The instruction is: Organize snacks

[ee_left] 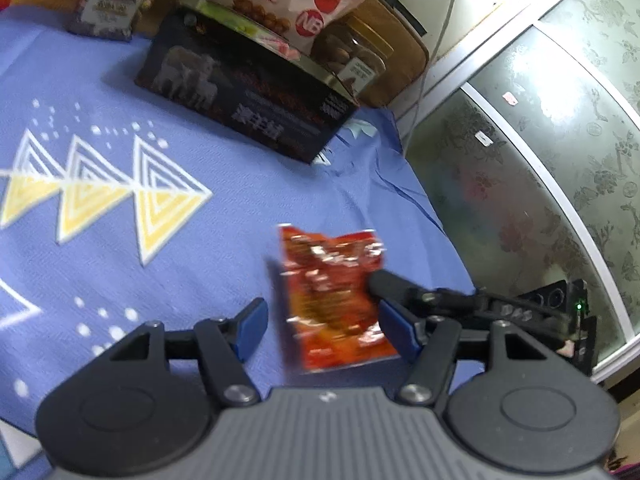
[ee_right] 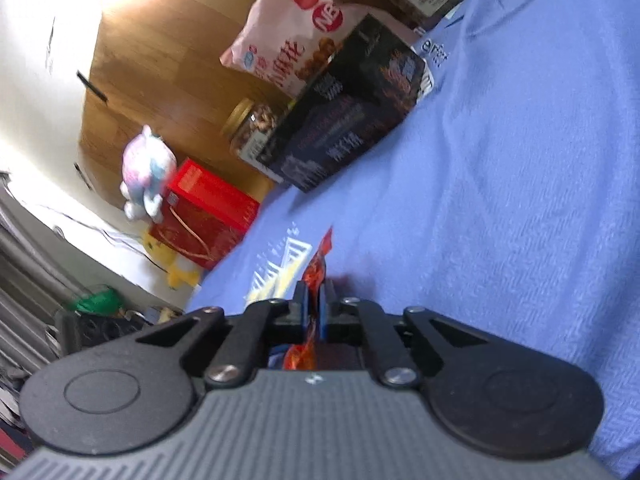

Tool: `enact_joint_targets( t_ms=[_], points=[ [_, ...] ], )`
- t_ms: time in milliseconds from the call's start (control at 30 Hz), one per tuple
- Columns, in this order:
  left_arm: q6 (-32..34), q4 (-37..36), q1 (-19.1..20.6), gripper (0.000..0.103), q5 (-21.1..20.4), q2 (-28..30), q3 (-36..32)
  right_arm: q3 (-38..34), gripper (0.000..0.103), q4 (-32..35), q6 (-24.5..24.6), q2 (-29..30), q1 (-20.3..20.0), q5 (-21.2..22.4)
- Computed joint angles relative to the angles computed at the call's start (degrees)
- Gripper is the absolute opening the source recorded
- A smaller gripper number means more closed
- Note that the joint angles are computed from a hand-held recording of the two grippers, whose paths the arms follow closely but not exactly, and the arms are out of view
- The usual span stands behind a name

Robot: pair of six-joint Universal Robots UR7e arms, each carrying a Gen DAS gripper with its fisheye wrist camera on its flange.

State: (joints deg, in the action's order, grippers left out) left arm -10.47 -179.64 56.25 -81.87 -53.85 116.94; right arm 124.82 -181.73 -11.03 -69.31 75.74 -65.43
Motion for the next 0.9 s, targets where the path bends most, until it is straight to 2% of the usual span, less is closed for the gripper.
enact_joint_targets(
  t_ms=[167,233,300,367,400,533,633,767,900],
  points=[
    [0.58,-0.45,0.01,0.063,-2.40,-0.40,-1.15,-1.02,0.008,1.02,3.98,-0.45,-1.70,6.01],
    [1.02,-0.88,-0.29,0.058,-3.01,-0.10,-1.42,-1.46,0.008,2.45,4.63,-0.39,-2.40,8.66],
    [1.29,-0.34,-0.29,0.035,-3.74,0.18,-1.75,-1.75,0.008,3.50,4.74,-0.23,-2.65,10.12],
    [1.24,-0.29,-0.34,0.031,-3.58,0.46,-1.88,-2.03,0.008,3.28,4.18,0.02,-2.04,8.75],
    [1.59,-0.27,-0.45,0.024,-3.13,0.55,-2.00,-2.49,0.008,4.08,3.83,0.04,-2.03,8.55],
    [3.35,1.97,-0.55,0.024,-1.99,0.76,-4.55,-5.16,0.008,6.17,2.96,1.08,-1.20,7.71],
    [5.95,3.96,-1.12,0.024,-0.22,1.53,-8.19,-8.56,0.008,5.98,1.74,2.62,0.90,6.44],
    [11.32,6.33,-1.63,0.025,4.22,5.05,-16.40,-14.51,0.008,2.02,-1.57,6.65,5.11,1.89],
    [13.08,9.04,-0.92,0.026,8.06,10.34,-26.09,-23.28,0.008,-0.14,-5.32,12.55,8.68,-4.10]
  ],
)
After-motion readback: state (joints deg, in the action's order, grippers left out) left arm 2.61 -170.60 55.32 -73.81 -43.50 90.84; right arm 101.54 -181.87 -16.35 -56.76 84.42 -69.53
